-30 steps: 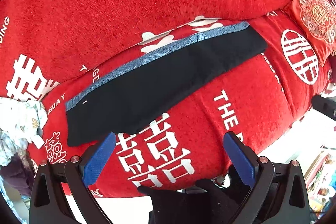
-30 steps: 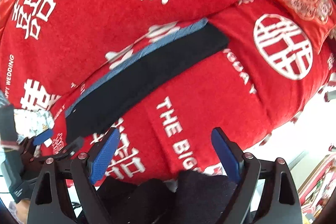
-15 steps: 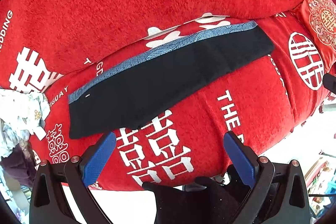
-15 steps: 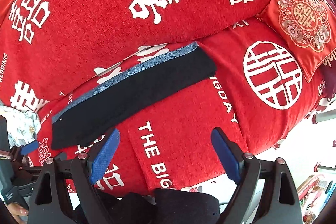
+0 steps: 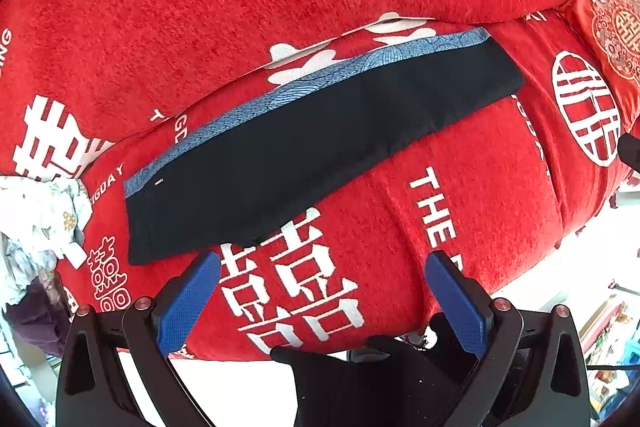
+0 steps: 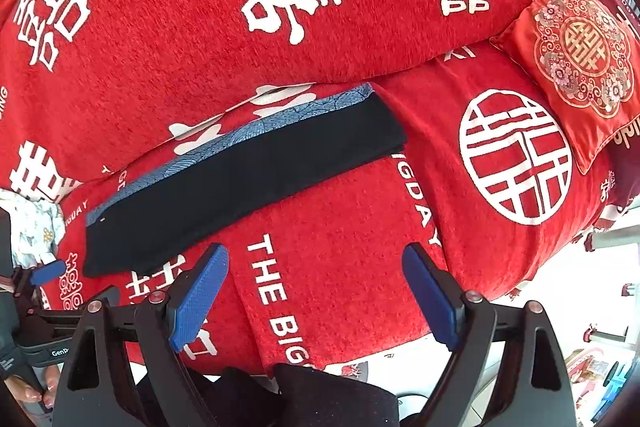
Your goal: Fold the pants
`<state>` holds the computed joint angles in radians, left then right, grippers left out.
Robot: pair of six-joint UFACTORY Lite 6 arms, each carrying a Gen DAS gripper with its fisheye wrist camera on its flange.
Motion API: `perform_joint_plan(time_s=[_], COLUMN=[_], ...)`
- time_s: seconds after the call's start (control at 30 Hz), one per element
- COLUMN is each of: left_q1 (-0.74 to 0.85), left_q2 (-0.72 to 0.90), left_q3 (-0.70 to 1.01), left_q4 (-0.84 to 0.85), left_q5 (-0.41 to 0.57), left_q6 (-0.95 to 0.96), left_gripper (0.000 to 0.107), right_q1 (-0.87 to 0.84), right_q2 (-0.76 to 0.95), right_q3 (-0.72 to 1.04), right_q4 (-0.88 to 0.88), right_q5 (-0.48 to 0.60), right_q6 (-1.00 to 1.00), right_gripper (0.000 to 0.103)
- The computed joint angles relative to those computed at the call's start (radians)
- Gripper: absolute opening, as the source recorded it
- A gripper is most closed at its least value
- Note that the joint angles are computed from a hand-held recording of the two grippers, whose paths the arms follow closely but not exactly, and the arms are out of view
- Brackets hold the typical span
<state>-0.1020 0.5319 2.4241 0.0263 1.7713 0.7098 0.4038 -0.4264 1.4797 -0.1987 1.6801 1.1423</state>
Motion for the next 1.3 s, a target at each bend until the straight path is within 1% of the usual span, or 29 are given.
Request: perform_joint_plan(time_s=[0.2,0.37,0.5,0.53,0.63,0.77,0.83,0.93,0.97,1.0,1.07,1.1,1.17,1.23,1.27,1.3], left_q1=[-0.051,-0.099,-0.149,-0.170,-0.204,-0.264,-0.297,-0.322,-0.326,-0.332,-0.339,-0.341,-0.333,-0.328,-0.330,-0.339], left_q2=[-0.023,-0.012,-0.017,-0.022,-0.005,0.019,0.028,0.083,0.102,0.131,0.156,0.168,0.174,0.163,0.164,0.178], left_q3=[-0.072,-0.103,-0.184,-0.223,-0.280,-0.378,-0.440,-0.466,-0.467,-0.471,-0.480,-0.483,-0.490,-0.521,-0.532,-0.535], left_q4=[0.025,0.061,0.105,0.123,0.132,0.144,0.155,0.129,0.116,0.099,0.080,0.065,-0.001,-0.063,-0.077,-0.087], left_q5=[-0.037,-0.070,-0.140,-0.175,-0.230,-0.329,-0.411,-0.476,-0.490,-0.515,-0.551,-0.571,-0.621,-0.709,-0.742,-0.779], left_q6=[-0.029,-0.076,-0.128,-0.153,-0.210,-0.300,-0.363,-0.441,-0.458,-0.484,-0.510,-0.522,-0.529,-0.523,-0.520,-0.521], left_gripper=[0.103,0.103,0.103,0.103,0.103,0.103,0.103,0.103,0.103,0.103,0.103,0.103,0.103,0.103,0.103,0.103], right_q1=[-0.104,-0.275,-0.441,-0.478,-0.587,-0.737,-0.866,-1.108,-1.209,-1.273,-1.393,-1.466,-1.552,-1.631,-1.653,-1.676], right_q2=[-0.039,-0.074,-0.096,-0.098,-0.108,-0.148,-0.166,-0.163,-0.151,-0.129,-0.070,-0.019,0.074,0.197,0.247,0.319], right_q3=[-0.068,-0.152,-0.246,-0.271,-0.361,-0.537,-0.640,-0.789,-0.846,-0.881,-0.935,-0.962,-0.986,-1.003,-1.004,-1.001], right_q4=[0.031,0.094,0.165,0.182,0.227,0.317,0.430,0.640,0.717,0.768,0.869,0.941,1.047,1.171,1.212,1.257], right_q5=[-0.031,-0.100,-0.185,-0.205,-0.276,-0.397,-0.460,-0.524,-0.543,-0.558,-0.579,-0.591,-0.603,-0.618,-0.627,-0.640], right_q6=[-0.102,-0.251,-0.411,-0.449,-0.566,-0.737,-0.877,-1.119,-1.215,-1.278,-1.415,-1.517,-1.671,-1.842,-1.894,-1.951], right_gripper=[0.091,0.091,0.091,0.091,0.091,0.091,0.091,0.091,0.091,0.091,0.091,0.091,0.091,0.091,0.085,0.069])
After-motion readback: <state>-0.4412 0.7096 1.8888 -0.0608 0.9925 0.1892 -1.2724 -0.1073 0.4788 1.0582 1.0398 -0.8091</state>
